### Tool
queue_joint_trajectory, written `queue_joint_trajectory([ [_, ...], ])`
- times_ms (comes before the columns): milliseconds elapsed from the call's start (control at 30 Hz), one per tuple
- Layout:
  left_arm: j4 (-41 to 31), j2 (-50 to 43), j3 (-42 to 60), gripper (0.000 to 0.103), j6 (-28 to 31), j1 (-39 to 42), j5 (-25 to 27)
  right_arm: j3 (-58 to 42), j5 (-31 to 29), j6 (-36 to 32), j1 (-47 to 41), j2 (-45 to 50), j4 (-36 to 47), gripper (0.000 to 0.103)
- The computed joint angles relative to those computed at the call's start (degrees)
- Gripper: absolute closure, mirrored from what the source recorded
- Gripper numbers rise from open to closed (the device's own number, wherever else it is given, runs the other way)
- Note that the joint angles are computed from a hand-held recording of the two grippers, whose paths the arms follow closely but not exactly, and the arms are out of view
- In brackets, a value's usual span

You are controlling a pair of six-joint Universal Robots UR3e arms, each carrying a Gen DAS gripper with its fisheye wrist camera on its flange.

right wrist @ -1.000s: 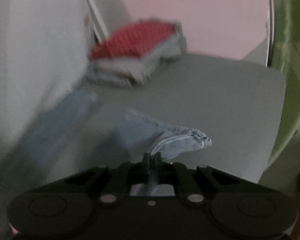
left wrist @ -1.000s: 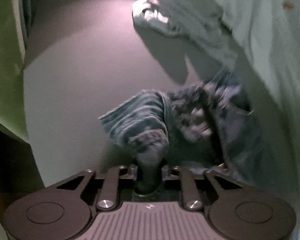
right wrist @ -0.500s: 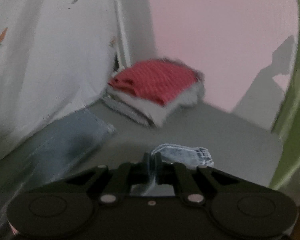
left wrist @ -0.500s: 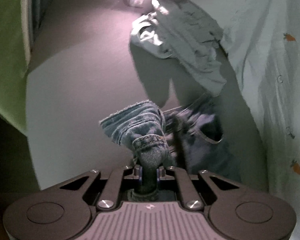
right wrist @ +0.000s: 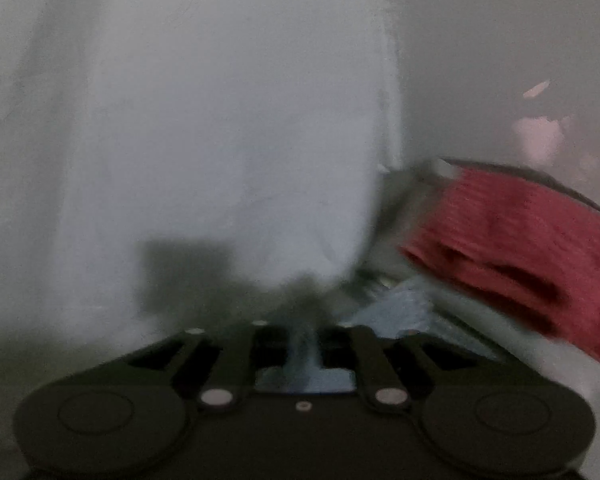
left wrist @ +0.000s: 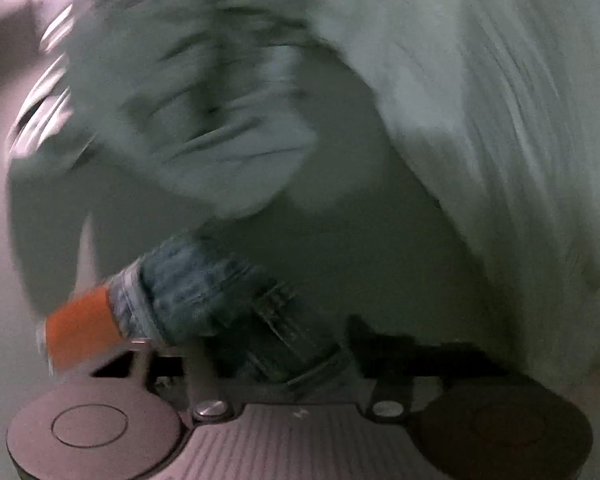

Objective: Fold clothes

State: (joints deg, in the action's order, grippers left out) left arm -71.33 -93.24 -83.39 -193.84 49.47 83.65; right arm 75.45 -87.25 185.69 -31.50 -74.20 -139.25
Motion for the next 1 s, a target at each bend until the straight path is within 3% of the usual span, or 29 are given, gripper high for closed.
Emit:
queue_joint_trajectory([
  [67, 4.4, -2.5, -0.1, 0.035, 1.9, -5.0, 5.6, -4.8, -3.0, -0.6, 3.1, 3.3, 2.4, 0.048],
  [100, 6.1, -0.2, -3.5, 0.032, 3.9, -5.1, 5.3, -3.6, -2.7, -1.5, 3.6, 2.5, 2.2, 0.046],
  [167, 13.0, 6.3, -13.6, 0.025, 8.5, -4.4, 3.5, 6.0, -1.3, -4.6, 3.2, -1.8, -4.1, 0.037],
  [233, 14.5, 12.4, -20.5, 0.025, 13.7, -3.0, 1.1, 17.5, -0.3, -7.5, 1.5, -7.5, -9.3, 0.035],
  [367, 14.8, 24.5, -31.5, 0.021, 19.7, -1.8, -0.4, 36.7, 1.4, -8.8, -5.6, -19.2, -12.5, 0.045],
  [467, 13.7, 31.1, -37.1, 0.016, 23.2, -0.5, -1.6, 48.1, 5.8, -8.8, -14.1, -27.5, -13.1, 0.048],
  [533, 14.8, 31.0, -38.6, 0.014, 23.1, -3.0, 1.5, 52.8, 6.4, -9.4, -18.0, -30.5, -12.9, 0.048],
  [700, 19.2, 26.7, -39.4, 0.006, 23.1, -9.9, 8.0, 55.0, 7.7, -9.0, -22.4, -25.5, -18.6, 0.046],
  [867, 22.3, 23.2, -39.8, 0.001, 21.2, -12.8, 11.2, 50.0, 10.3, -1.7, -23.4, -16.0, -23.1, 0.044],
  [933, 24.6, 22.3, -40.9, 0.000, 21.3, -12.6, 11.3, 48.4, 9.8, -0.4, -22.9, -13.9, -24.6, 0.082],
  [1000, 27.1, 21.7, -41.8, 0.000, 19.5, -12.1, 12.0, 48.0, 8.2, -0.5, -22.0, -14.6, -27.2, 0.096],
])
